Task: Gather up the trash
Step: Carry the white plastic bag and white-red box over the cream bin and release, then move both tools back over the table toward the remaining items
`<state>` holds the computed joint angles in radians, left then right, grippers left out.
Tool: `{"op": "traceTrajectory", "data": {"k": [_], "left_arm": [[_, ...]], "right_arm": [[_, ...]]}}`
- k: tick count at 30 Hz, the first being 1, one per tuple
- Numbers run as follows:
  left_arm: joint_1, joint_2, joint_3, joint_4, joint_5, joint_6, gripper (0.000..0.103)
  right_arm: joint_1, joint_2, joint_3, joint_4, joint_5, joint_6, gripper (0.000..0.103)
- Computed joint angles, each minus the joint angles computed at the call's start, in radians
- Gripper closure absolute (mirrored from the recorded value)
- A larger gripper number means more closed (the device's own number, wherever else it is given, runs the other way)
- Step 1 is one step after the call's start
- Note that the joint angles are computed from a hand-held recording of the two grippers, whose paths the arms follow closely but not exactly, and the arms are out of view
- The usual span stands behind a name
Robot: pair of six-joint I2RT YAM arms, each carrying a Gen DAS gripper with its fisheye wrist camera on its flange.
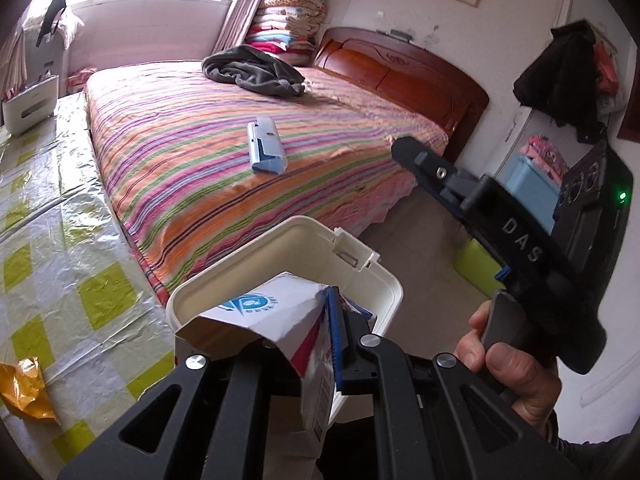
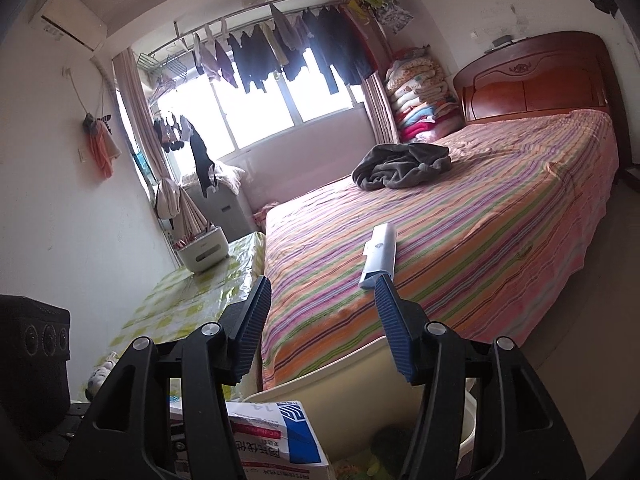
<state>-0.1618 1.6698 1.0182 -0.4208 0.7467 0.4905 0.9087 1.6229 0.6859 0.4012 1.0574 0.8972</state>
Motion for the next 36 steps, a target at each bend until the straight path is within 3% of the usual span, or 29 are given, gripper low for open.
{"op": "traceTrajectory", "data": {"k": [1,2,3,4,7,13,24,30,36], "left_arm": [[-0.008,0.0,-0.002,0.012,-0.016,-0.016,0.071],[-0.009,-0.005,-0.01,0.029,-0.024,-0.035,0.038],[-0.006,-0.01,-0.018,0.045,-0.024,-0.051,0.027],[0.003,-0.024,-0.043,0.092,-0.013,-0.084,0.022],[0.018,-0.049,-0.075,0.158,-0.014,-0.118,0.022],[0.017,-0.007,0.005,0.027,-0.003,-0.043,0.022],[0.016,-0.056,-0.032,0.037,0.022,0.0,0.022],[0.09,-0.09,-0.064,0.052,0.033,0.007,0.022],[0.249,-0.108,-0.066,0.01,0.042,0.102,0.022]], "right_arm": [[-0.004,-0.002,-0.002,-0.002,-0.002,0.001,0.048],[-0.004,0.0,-0.003,0.005,-0.004,0.0,0.048],[-0.006,0.002,-0.003,0.011,-0.009,-0.006,0.048],[-0.005,0.006,0.001,0.01,-0.008,-0.007,0.048],[-0.005,0.01,0.007,0.015,-0.006,-0.02,0.047],[-0.002,0.02,0.013,0.043,0.0,-0.044,0.047],[0.008,0.026,0.005,0.077,0.018,-0.056,0.047],[0.005,0.051,0.033,0.1,-0.009,-0.086,0.046],[0.005,0.147,0.154,0.115,-0.102,-0.177,0.039]]}}
